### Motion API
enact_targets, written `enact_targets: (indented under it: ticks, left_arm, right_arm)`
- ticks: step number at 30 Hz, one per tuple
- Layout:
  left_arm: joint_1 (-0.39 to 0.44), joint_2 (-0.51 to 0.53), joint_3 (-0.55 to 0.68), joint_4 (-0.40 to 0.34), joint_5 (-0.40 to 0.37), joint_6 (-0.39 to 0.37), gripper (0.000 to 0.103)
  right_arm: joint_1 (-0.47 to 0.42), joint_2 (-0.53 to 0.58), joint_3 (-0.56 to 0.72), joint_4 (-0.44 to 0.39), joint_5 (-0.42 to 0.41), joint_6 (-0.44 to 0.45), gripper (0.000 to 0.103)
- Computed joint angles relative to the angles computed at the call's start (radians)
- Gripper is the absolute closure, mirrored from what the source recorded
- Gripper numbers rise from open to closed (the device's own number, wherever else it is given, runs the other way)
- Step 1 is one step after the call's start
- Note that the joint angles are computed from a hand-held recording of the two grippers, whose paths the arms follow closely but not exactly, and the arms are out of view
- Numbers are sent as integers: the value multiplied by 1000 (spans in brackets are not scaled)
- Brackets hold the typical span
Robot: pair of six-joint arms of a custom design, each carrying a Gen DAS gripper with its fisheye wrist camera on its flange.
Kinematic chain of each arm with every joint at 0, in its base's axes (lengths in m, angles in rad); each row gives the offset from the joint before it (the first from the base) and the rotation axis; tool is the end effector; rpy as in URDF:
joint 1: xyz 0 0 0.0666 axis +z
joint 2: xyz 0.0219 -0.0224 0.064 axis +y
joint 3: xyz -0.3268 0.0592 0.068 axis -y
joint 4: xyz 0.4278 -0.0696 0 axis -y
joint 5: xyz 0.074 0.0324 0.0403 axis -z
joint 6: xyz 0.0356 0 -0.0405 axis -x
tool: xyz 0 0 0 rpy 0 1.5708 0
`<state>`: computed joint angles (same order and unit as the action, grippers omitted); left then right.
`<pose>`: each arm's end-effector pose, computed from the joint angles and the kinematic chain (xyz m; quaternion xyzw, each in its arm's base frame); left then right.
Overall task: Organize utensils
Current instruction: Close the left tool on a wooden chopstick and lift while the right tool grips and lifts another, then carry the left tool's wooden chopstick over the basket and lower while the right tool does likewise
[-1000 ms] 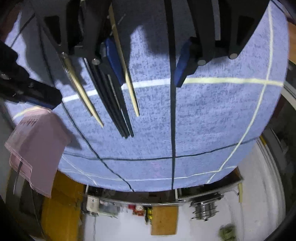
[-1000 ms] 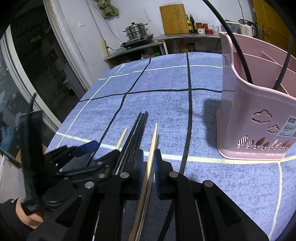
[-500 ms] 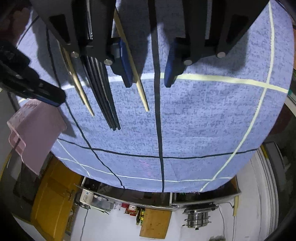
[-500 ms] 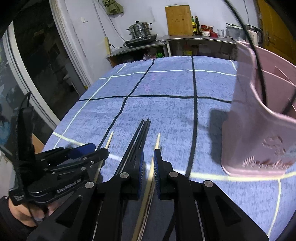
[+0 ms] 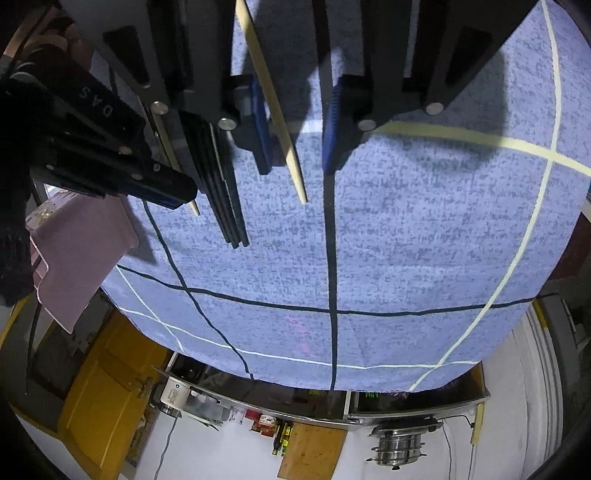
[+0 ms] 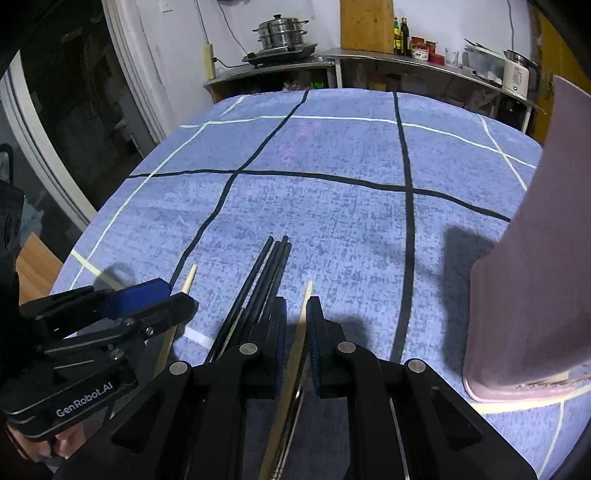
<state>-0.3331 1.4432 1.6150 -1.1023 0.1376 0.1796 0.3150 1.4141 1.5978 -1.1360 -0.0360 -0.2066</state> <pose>0.5033 -0.1797 0.4488 0.0942 0.9425 -0.1427 0.2872 0.4961 0.1626 0.4528 -0.0571 0.9507 0.0950 0.2896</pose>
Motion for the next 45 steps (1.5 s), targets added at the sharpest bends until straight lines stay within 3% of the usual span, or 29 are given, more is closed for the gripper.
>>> enact_targets:
  ticks: [8,9,10,16,27,45]
  left_arm:
    - [-3,40,56,-50,-10,-26,82]
    - [-5,44,62,-56,-14,-31,83]
    - [-7,49,68,-60,-15,-34,92]
    - [-8,73,99,-81,-5,-41,97]
    - [20,7,110,-70,46,-32,97]
    - [43,-105,213,-67,96,-71,97]
  right_arm:
    - [6,57,70,-63,17,36,92]
    - [6,59,73,-68,15,36,92]
    - [5,61,76,-71,15,36,95]
    - [0,72,93,-80,5,31,97]
    - [16,5,113,-57,14,20,98]
    - [59,-156,165,-28,100,26,98]
